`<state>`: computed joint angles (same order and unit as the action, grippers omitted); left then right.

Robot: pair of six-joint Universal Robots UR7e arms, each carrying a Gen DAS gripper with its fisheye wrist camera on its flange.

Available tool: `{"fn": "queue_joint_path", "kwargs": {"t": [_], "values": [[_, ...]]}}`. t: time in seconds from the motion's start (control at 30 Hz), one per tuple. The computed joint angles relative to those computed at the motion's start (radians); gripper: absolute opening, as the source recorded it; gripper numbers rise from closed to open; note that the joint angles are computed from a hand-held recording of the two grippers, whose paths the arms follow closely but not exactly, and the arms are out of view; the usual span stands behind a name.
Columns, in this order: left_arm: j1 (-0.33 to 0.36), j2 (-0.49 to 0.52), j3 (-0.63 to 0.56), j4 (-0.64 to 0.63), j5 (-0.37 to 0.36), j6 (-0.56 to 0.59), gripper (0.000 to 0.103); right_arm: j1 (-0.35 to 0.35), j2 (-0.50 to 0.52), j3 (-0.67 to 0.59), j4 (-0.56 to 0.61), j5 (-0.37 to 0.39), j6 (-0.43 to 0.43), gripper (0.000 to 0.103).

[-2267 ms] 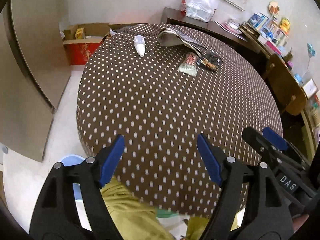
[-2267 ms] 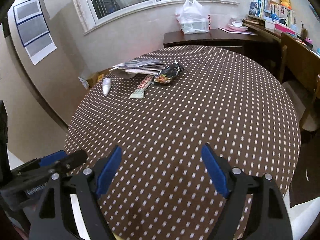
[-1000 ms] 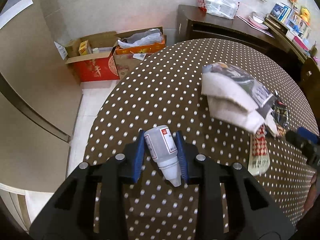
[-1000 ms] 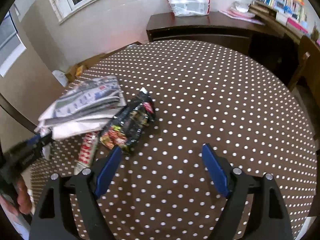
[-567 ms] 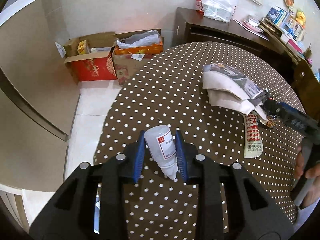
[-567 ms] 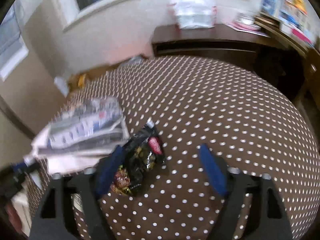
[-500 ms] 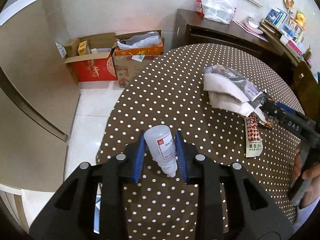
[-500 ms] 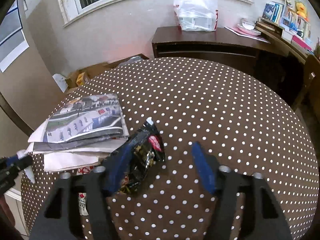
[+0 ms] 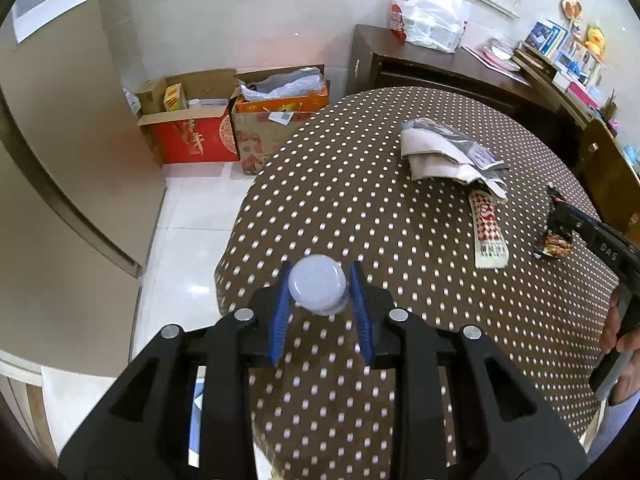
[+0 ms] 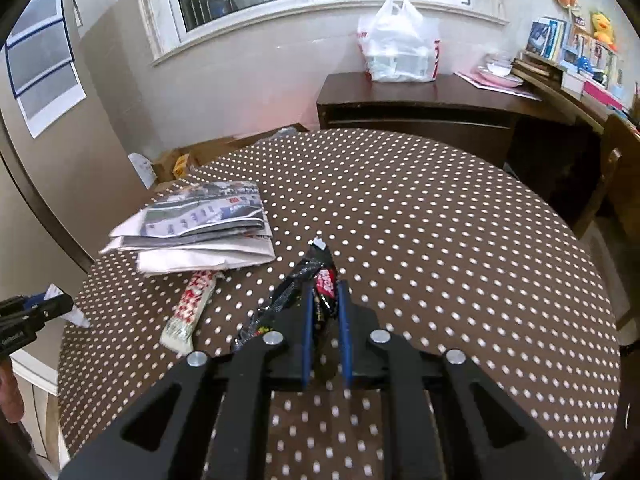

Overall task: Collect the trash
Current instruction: 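Carry the bottle and packet with both tools over the bin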

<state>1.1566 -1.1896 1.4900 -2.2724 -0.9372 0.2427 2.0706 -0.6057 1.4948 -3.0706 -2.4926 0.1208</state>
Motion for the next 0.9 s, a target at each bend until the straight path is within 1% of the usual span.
{"fn": "queue_joint_path", "kwargs": {"t": [0.1,0.17,0.27,0.37,0.43,0.57,0.67,0.77,0.9], "values": [[-0.001,-0.031,0.017,0.018,0.004,-0.033,0.026,0.037,0.004,0.013,-0.029,-0.048,-0.025,0.012],[-0.002,-0.056,0.029,0.025,-0.001,-0.047,0.025,0.058,-0.002,0.030,-0.037,-0.034,-0.019,0.012],[-0.004,-0.084,0.053,0.020,0.001,-0.033,0.024,0.079,0.003,0.035,-0.034,-0.021,-0.012,0.012],[-0.004,-0.095,0.061,0.031,0.007,-0.051,0.024,0.093,0.013,0.025,-0.002,-0.001,0.014,0.012],[-0.003,-0.107,0.075,0.021,-0.006,-0.035,0.024,0.094,0.020,0.016,0.013,0.019,0.026,0.012],[-0.004,-0.114,0.088,0.013,-0.005,-0.033,0.024,0.100,0.031,0.005,0.045,0.026,0.048,0.012],[-0.007,-0.118,0.090,0.016,-0.020,-0.034,0.024,0.099,0.030,0.012,0.038,0.041,0.051,0.012],[-0.017,-0.115,0.098,-0.008,0.012,-0.035,0.024,0.099,0.025,0.023,0.030,0.064,0.052,0.012],[-0.019,-0.123,0.104,-0.013,0.009,-0.042,0.024,0.103,0.024,0.025,0.030,0.102,0.041,0.011]]}}
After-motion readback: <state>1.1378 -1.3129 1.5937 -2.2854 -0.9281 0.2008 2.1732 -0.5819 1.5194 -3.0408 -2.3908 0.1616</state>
